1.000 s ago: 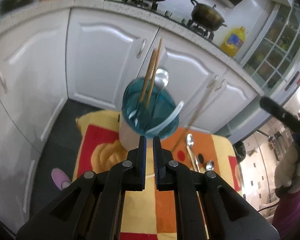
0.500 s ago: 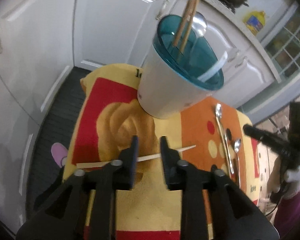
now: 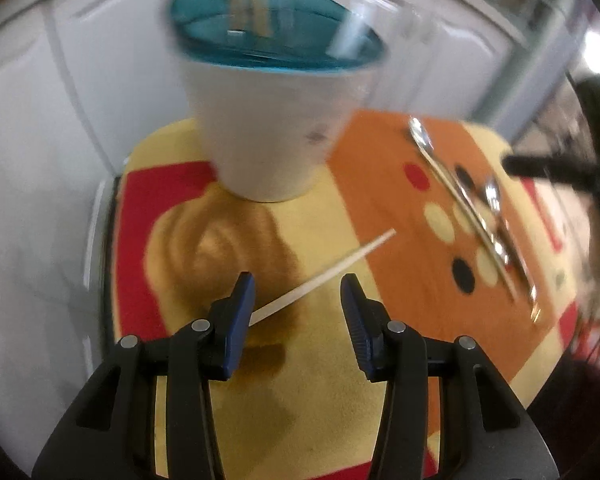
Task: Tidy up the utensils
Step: 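Open both grippers and withdraw them from the holder, then grasp a thin wooden chopstick with the left gripper while the right gripper grasps another chopstick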
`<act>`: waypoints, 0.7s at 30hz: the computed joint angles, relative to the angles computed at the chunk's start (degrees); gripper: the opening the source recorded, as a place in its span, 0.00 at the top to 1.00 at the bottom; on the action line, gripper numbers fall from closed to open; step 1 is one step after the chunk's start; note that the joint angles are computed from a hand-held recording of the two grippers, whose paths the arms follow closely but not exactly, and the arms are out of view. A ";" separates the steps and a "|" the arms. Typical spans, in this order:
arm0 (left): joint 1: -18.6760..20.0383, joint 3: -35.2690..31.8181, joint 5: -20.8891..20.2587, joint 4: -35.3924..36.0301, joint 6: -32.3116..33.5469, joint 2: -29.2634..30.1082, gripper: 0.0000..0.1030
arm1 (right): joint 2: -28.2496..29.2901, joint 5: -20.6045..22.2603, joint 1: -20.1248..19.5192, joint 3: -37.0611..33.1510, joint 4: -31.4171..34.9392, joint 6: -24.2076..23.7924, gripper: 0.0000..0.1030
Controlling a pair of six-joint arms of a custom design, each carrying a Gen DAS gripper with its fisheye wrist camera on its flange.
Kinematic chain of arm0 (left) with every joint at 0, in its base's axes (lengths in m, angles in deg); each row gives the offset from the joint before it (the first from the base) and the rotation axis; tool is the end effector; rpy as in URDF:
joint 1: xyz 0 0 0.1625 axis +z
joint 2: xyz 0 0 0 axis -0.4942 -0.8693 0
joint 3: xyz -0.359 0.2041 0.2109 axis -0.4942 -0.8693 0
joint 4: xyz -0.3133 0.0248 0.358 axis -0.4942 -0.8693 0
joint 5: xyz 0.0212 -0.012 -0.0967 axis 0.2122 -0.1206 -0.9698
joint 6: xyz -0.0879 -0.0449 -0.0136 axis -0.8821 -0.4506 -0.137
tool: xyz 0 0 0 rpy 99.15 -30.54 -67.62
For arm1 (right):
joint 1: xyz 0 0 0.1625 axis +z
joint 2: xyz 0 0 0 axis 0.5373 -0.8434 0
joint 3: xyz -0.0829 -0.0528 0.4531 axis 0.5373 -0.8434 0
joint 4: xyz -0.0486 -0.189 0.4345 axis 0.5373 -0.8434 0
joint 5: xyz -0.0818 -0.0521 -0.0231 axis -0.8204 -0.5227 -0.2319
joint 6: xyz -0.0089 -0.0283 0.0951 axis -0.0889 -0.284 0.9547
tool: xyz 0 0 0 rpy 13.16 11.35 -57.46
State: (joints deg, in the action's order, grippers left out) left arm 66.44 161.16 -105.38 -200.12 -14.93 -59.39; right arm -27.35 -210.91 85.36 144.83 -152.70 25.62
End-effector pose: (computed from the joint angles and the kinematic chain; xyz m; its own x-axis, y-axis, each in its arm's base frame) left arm -0.2298 -0.3785 0.1697 -0.4823 0.8187 -0.3117 0.8337 0.5382 0.1236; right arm 0.2080 -0.2508 0.2515 -0.8816 0.2036 0.4259 -0.0965 0.8054 -0.5849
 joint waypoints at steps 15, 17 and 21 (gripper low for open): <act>-3.72 -1.67 4.34 -1.66 6.33 9.78 0.58 | 10.15 -1.75 -8.10 -3.70 -0.37 -6.51 0.76; -3.90 -2.22 4.43 -1.15 6.01 10.53 0.61 | 11.22 -2.66 -8.46 -4.36 -1.10 -7.33 0.76; -4.45 -3.12 3.39 0.76 5.05 11.12 0.83 | 12.15 -1.61 -9.50 -5.41 -0.49 -8.08 0.83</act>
State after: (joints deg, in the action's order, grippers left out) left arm 61.99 158.04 -101.99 -199.36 -9.88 -48.27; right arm -15.20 -212.52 75.86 139.42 -153.19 17.54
